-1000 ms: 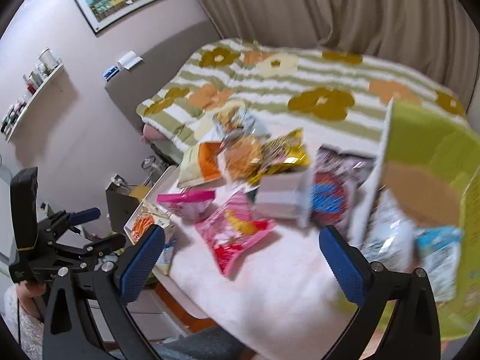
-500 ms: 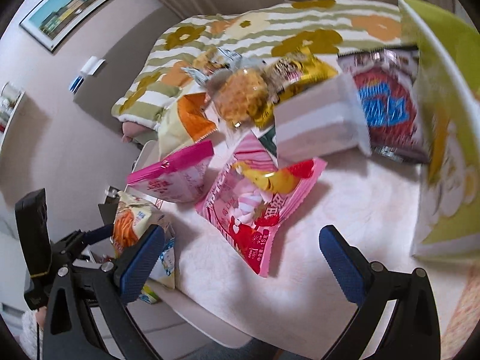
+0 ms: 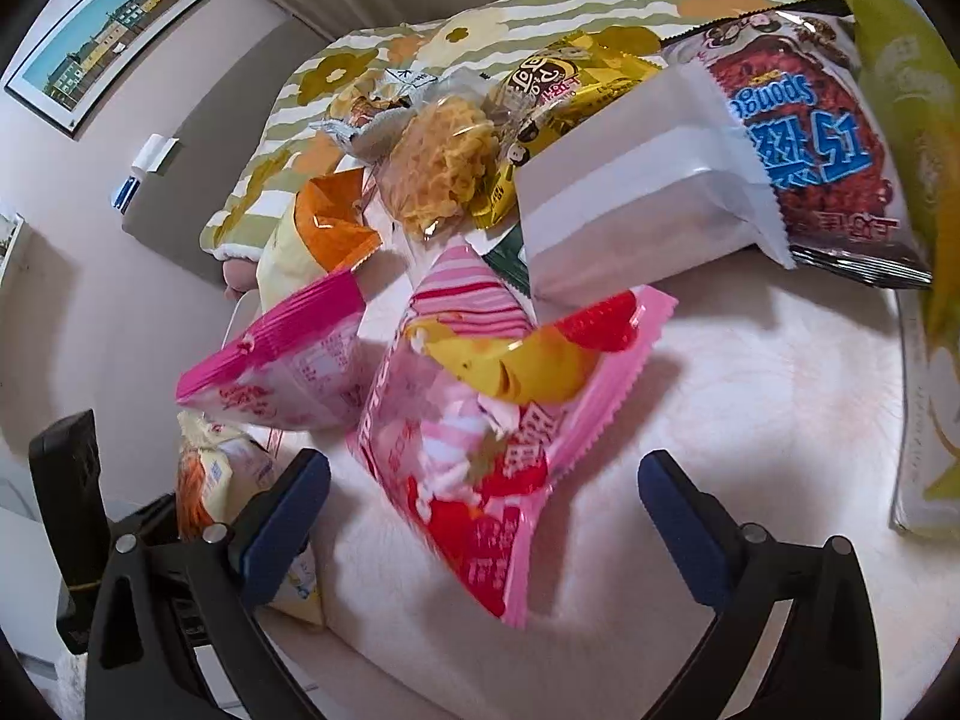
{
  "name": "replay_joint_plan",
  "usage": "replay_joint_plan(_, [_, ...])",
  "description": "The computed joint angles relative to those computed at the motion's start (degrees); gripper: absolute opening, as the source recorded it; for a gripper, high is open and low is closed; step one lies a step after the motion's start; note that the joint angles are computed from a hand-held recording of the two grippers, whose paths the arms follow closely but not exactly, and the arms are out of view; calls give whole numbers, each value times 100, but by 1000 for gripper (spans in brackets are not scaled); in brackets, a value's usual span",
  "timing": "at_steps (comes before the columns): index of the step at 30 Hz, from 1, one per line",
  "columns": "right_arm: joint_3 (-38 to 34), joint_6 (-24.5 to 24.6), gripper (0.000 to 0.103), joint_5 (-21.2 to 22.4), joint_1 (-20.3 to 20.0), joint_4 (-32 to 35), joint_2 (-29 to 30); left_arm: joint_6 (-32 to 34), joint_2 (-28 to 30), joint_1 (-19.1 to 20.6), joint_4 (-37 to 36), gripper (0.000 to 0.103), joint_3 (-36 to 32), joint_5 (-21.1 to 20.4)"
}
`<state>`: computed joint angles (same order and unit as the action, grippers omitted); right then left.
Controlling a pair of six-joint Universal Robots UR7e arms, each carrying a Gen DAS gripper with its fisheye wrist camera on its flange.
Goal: Organize snacks
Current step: 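Grasp the orange fries bag with the left tool while the right tool grasps the pink candy bag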
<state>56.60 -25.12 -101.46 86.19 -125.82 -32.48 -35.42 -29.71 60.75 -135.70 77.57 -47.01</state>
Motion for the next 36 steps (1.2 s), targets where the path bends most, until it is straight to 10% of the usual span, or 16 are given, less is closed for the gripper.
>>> replay_joint_plan(8, [-83, -58, 102, 43, -2, -155, 142, 175, 32, -36, 58, 48, -141, 0])
replay_joint_plan(21, [-177, -316, 102, -172, 105, -526, 363, 217, -98, -151, -115, 47, 9, 16])
replay_joint_plan(25, [-19, -553, 77, -271, 146, -733, 332, 228, -165, -173, -217, 47, 97, 52])
replay_joint_plan(36, [636, -580, 68, -189, 192, -1036, -164, 346, -347, -360, -551, 47, 310, 191])
